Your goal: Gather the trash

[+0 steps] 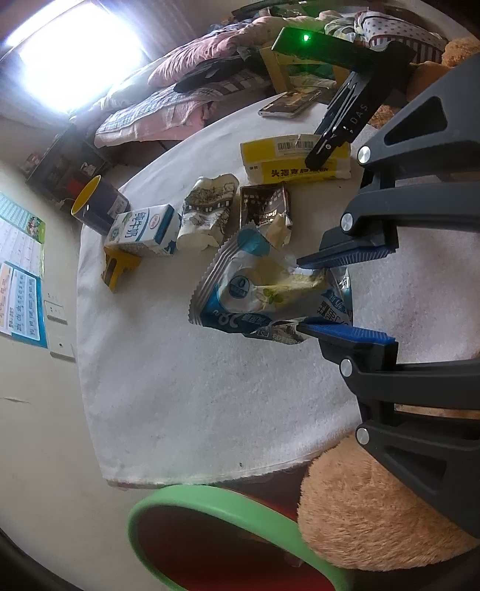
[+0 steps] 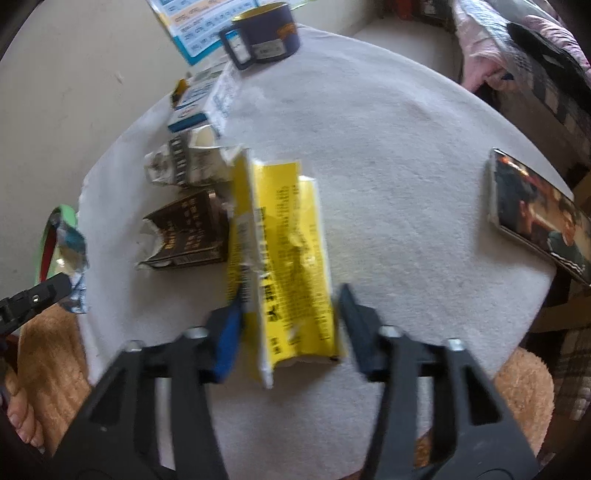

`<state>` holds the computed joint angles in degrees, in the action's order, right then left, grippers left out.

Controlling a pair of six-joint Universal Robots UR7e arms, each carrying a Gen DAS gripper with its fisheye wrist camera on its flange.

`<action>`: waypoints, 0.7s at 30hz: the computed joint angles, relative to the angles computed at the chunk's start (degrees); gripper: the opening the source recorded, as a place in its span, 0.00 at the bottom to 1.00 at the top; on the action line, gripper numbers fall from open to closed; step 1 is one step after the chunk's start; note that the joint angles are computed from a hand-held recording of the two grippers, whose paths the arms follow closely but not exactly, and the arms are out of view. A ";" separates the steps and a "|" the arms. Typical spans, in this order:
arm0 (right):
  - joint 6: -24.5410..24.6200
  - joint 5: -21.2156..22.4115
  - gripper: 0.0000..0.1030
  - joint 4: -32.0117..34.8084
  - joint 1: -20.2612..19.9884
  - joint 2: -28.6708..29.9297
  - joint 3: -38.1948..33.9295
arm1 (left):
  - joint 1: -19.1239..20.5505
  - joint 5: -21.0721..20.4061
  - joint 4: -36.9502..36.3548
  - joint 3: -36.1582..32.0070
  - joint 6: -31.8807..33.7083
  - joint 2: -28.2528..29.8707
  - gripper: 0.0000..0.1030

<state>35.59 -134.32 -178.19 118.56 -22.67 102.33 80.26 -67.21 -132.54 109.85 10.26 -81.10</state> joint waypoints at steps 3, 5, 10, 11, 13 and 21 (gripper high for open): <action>0.25 -0.90 0.40 1.69 0.78 -0.07 -0.69 | 0.27 -0.78 0.17 -0.17 -0.04 -0.37 0.26; 0.32 -0.75 0.40 0.17 1.32 -0.56 0.05 | 0.44 -1.29 -0.03 -0.26 0.12 -0.72 0.26; 1.29 0.50 0.40 -4.67 2.86 -1.95 1.83 | 1.37 -2.56 -0.12 -0.98 -0.30 -1.01 0.26; 1.34 0.53 0.40 -5.01 3.35 -2.02 1.77 | 1.51 -2.75 -0.02 -1.08 -0.39 -1.05 0.26; 0.96 0.65 0.40 -5.08 4.23 -1.83 0.97 | 1.80 -3.36 0.07 -1.16 -0.42 -1.30 0.26; -2.99 2.75 0.40 -2.31 6.97 0.17 -5.46 | 1.90 -4.53 -1.62 -0.98 0.74 -2.51 0.26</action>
